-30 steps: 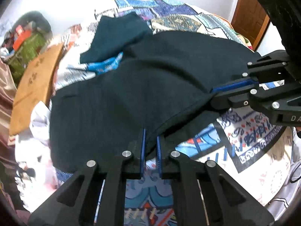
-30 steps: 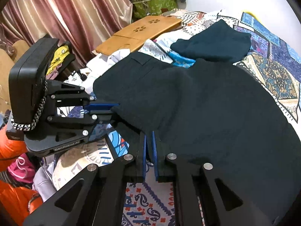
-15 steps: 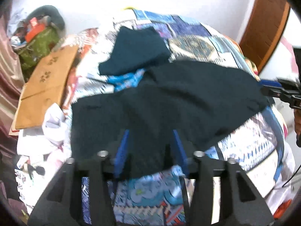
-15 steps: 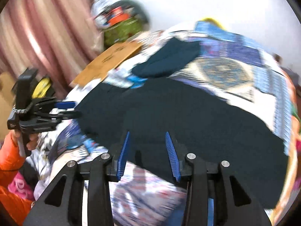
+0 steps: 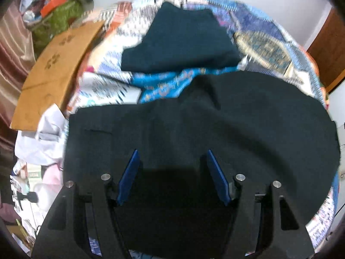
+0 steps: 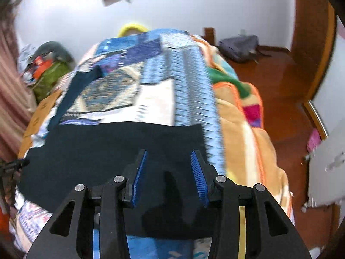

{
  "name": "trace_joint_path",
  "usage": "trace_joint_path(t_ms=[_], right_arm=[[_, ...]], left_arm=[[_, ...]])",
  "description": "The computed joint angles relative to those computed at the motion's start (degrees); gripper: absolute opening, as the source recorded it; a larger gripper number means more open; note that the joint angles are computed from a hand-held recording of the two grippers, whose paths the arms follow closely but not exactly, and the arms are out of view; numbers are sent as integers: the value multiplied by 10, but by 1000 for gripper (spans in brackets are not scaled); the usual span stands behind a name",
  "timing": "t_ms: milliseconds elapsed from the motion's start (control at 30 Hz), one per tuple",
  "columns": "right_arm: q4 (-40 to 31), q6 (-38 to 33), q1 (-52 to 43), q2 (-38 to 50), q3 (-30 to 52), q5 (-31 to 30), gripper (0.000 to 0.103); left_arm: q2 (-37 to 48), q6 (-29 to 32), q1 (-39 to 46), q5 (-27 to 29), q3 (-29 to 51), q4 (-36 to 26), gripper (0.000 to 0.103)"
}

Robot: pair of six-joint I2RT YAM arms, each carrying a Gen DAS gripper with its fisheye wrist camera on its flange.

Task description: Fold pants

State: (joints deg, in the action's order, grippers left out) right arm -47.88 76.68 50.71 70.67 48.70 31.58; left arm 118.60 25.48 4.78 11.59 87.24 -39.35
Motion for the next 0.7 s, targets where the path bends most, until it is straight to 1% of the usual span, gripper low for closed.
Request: trace_joint_path(t_ms=[67,133,167,300,400,467,500,533,567,600,633,700], right_arm=[[13,-1,-12,-12,-21,-8,38],[35,-10,-29,-15,-41,-22,38],[46,-17,-38,-16,-50,-29,38],[104,-53,-81,-6,-87,-68,38],[160,-56,-88,-25,-129,-86,38],[186,-58,-91,-39,-148,-95,23],[195,-60,-93,-46,-155,-105,22],[197,-61,-92,-48,-155,-105,17],[192,-66,-87,-50,-152,-100,11],[181,-71,-83,-42,-141,-91,7],[157,-67,-71,-40,-127,-64,7],[132,-64,-55,-50,-112,-17,6]], left_arm=[[17,-2,-13,-25,-9,10,66],[2,-14,-18,-34,-48,56,74],[-4,-14,-20,-42,-60,71,75],[-4,-16,-19,-43,-57,66,77],[-10,-15,-22,-49,-65,73,78],[-10,-15,-24,-53,-67,79,78],[-8,-15,-24,-54,-67,81,78],[-6,-15,-24,-54,-65,81,78],[-5,-16,-25,-54,-64,80,78],[-5,-16,-24,-54,-63,80,78],[-4,-16,-24,-54,-62,79,78],[-4,-16,-25,-55,-62,81,78]])
